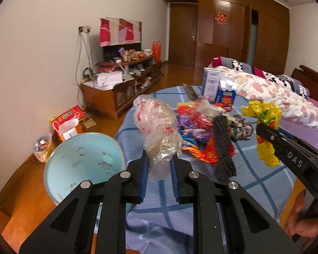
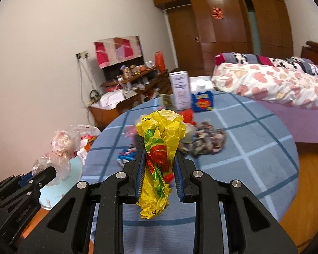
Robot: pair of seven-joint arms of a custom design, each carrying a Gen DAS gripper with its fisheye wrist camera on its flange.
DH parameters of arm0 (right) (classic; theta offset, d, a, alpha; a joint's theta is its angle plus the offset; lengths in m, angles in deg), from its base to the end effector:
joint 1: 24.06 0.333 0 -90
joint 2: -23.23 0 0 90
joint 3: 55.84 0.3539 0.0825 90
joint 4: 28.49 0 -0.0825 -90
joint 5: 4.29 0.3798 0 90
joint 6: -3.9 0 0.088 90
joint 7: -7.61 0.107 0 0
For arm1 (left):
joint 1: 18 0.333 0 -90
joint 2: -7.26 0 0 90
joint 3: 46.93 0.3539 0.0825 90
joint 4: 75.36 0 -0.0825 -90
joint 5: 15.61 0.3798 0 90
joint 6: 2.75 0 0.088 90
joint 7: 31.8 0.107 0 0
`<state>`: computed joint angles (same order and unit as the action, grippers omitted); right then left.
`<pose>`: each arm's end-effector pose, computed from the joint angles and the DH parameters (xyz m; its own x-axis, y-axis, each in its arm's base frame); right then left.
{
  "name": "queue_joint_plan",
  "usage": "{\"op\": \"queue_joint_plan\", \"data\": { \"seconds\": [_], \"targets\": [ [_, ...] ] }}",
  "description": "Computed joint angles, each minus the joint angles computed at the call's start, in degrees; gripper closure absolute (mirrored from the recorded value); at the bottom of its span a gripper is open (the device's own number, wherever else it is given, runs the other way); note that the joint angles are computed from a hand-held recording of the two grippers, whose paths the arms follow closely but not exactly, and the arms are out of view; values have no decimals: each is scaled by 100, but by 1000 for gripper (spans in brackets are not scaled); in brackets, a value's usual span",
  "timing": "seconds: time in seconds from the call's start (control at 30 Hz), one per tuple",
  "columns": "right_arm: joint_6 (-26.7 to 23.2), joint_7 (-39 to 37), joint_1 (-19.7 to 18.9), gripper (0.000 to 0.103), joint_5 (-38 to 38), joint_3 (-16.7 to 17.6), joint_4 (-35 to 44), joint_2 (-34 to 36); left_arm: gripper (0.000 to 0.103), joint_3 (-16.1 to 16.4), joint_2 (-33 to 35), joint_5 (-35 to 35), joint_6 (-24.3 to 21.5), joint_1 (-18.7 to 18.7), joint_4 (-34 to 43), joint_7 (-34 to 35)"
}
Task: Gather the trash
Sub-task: 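Carry both items over the blue bucket and open both tools to drop them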
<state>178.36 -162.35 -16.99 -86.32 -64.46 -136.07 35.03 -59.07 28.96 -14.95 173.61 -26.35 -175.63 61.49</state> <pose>0.6314 0.0666 0.5000 -0.2564 -0.9470 -0.1936 -0.4432 0.2932 -0.8471 0.6733 -0.2264 0.5144 -0.3728 -0.9277 0.0210 -0.5394 0.1982 -0.8184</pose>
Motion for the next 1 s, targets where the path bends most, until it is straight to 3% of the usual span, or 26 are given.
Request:
{"op": "queue_joint_plan", "data": {
  "seconds": [0.27, 0.37, 0.43, 0.5, 0.63, 0.73, 1.0],
  "targets": [
    [313, -1808, 92, 77, 1590, 270, 497, 560, 84, 831, -48, 421, -84, -281, 52, -741],
    [354, -2650, 1, 77, 2319, 559, 709, 795, 84, 1020, 19, 607, -166, -280, 187, -1009],
    [362, -3385, -209, 77, 2920, 959, 859, 972, 84, 1157, 103, 722, -333, -287, 337, -1234],
    [283, -3850, -252, 77, 3291, 1168, 1018, 1117, 84, 1162, 166, 789, -490, -217, 434, -1388],
    [-47, -5160, -708, 77, 4309, 2086, 1494, 1579, 84, 1298, 260, 1075, -672, -216, 570, -1754],
    [-394, -5860, -813, 77, 4819, 2486, 1912, 1929, 84, 1274, 359, 1201, -858, -140, 692, -1884],
    [-1402, -7442, -831, 77, 5926, 3154, 3087, 2827, 84, 1125, 657, 1281, -1441, 100, 995, -1953]
  ]
}}
